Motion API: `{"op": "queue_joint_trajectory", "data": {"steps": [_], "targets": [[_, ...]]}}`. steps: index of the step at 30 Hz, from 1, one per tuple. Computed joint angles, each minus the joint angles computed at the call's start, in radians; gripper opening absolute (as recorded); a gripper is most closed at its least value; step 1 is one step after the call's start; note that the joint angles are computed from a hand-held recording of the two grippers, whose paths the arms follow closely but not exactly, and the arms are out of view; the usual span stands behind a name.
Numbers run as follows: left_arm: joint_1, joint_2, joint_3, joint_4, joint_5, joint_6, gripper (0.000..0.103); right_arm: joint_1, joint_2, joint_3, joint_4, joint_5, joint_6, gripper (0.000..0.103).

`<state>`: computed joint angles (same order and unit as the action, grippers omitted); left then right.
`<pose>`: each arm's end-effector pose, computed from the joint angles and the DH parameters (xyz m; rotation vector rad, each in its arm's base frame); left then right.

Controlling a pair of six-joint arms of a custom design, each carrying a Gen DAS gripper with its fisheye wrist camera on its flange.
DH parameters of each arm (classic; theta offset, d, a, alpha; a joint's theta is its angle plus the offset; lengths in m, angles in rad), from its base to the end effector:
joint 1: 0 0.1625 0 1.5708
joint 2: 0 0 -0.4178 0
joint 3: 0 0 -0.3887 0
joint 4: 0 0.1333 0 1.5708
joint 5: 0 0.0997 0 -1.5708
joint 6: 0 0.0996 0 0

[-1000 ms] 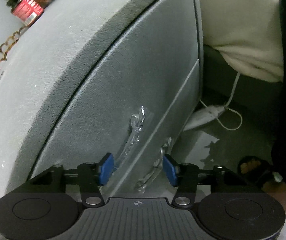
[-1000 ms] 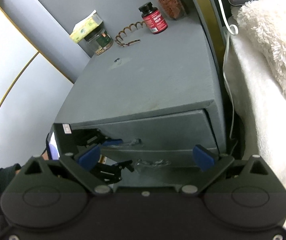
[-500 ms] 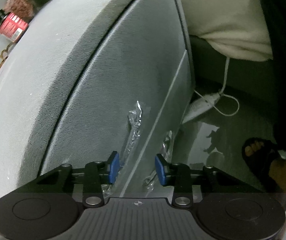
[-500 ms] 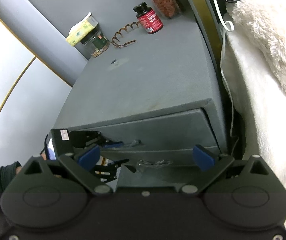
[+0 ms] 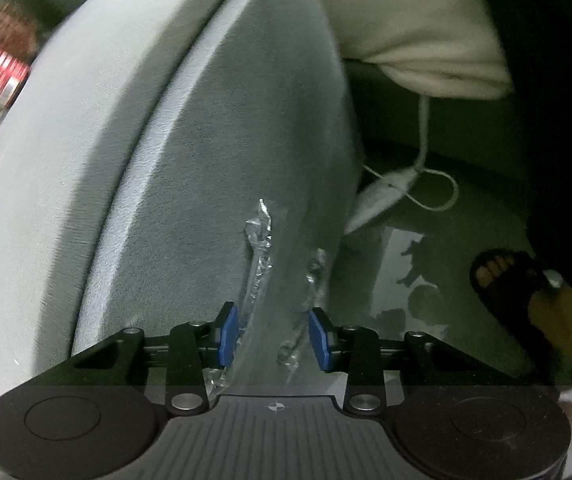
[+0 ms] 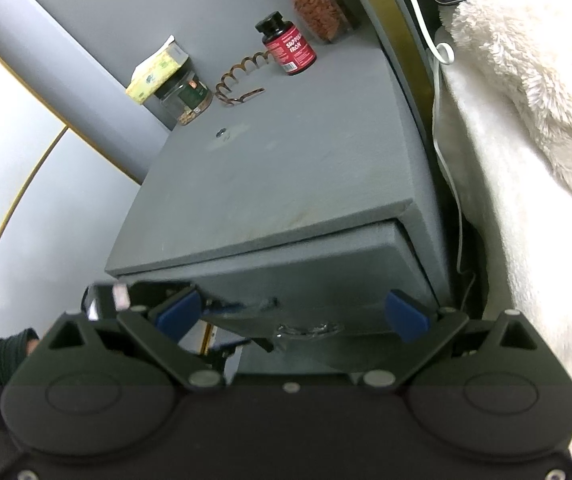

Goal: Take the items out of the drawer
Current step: 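Grip the upper drawer handle with the left tool and pull it open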

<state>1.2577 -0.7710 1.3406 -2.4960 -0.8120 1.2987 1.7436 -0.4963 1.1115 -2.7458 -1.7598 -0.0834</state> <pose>-0.0376 -0.7715 0.2110 1.5547 1.7220 0.0701 0.2541 -0.7893 0.1072 0.2886 -2.8511 0.8347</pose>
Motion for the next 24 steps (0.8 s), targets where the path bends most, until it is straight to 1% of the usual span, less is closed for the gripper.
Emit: {"op": "queue_joint_trajectory", "data": {"steps": [3, 4, 5, 7, 8, 9, 10, 11, 12, 13, 15, 17, 18, 19, 20, 21, 22, 24], "targets": [[-0.022, -0.029, 0.059, -0.008, 0.037, -0.009, 0.027, -0.002, -0.002, 0.004, -0.002, 0.007, 0.000, 0.100], [-0.029, -0.038, 0.064, 0.015, 0.041, -0.034, 0.027, -0.002, -0.003, 0.004, -0.001, 0.007, 0.000, 0.100], [-0.035, -0.057, 0.059, 0.080, 0.006, -0.100, 0.027, -0.002, -0.003, 0.006, -0.003, 0.007, 0.000, 0.100], [-0.051, -0.092, 0.029, 0.186, -0.094, -0.236, 0.029, -0.002, -0.005, 0.010, -0.010, 0.009, 0.003, 0.100], [-0.058, -0.106, 0.016, 0.199, -0.134, -0.282, 0.031, -0.003, -0.005, 0.010, -0.012, 0.009, 0.005, 0.100], [-0.065, -0.117, 0.004, 0.209, -0.174, -0.327, 0.042, -0.003, -0.004, 0.009, -0.012, 0.009, 0.006, 0.100], [-0.072, -0.128, -0.009, 0.215, -0.214, -0.372, 0.056, -0.002, -0.003, 0.007, -0.013, 0.007, 0.007, 0.100], [-0.072, -0.131, -0.029, 0.222, -0.244, -0.415, 0.062, -0.001, -0.001, 0.005, -0.013, 0.004, 0.007, 0.100], [-0.073, -0.133, -0.049, 0.228, -0.273, -0.461, 0.075, 0.000, -0.001, 0.007, -0.016, 0.000, 0.004, 0.100], [-0.066, -0.124, -0.101, 0.248, -0.304, -0.549, 0.076, 0.001, -0.001, 0.009, -0.019, -0.004, 0.002, 0.100], [-0.056, -0.105, -0.157, 0.285, -0.306, -0.633, 0.076, 0.003, -0.003, 0.016, -0.030, -0.010, -0.003, 0.100], [-0.040, -0.080, -0.200, 0.285, -0.261, -0.716, 0.075, 0.002, -0.009, 0.030, -0.052, -0.007, -0.001, 0.101], [-0.033, -0.070, -0.217, 0.290, -0.242, -0.754, 0.072, 0.001, -0.012, 0.036, -0.060, -0.004, 0.002, 0.101], [-0.025, -0.060, -0.235, 0.296, -0.224, -0.793, 0.064, 0.000, -0.014, 0.040, -0.065, 0.000, 0.006, 0.101], [-0.018, -0.056, -0.246, 0.306, -0.223, -0.844, 0.059, -0.001, -0.016, 0.044, -0.070, 0.003, 0.010, 0.102], [-0.010, -0.053, -0.259, 0.316, -0.223, -0.895, 0.050, -0.002, -0.018, 0.048, -0.074, 0.006, 0.014, 0.102], [-0.002, -0.049, -0.272, 0.326, -0.223, -0.946, 0.044, -0.003, -0.020, 0.052, -0.078, 0.009, 0.017, 0.102], [0.010, -0.049, -0.274, 0.303, -0.208, -1.028, 0.038, -0.003, -0.020, 0.052, -0.078, 0.008, 0.017, 0.102]]}}
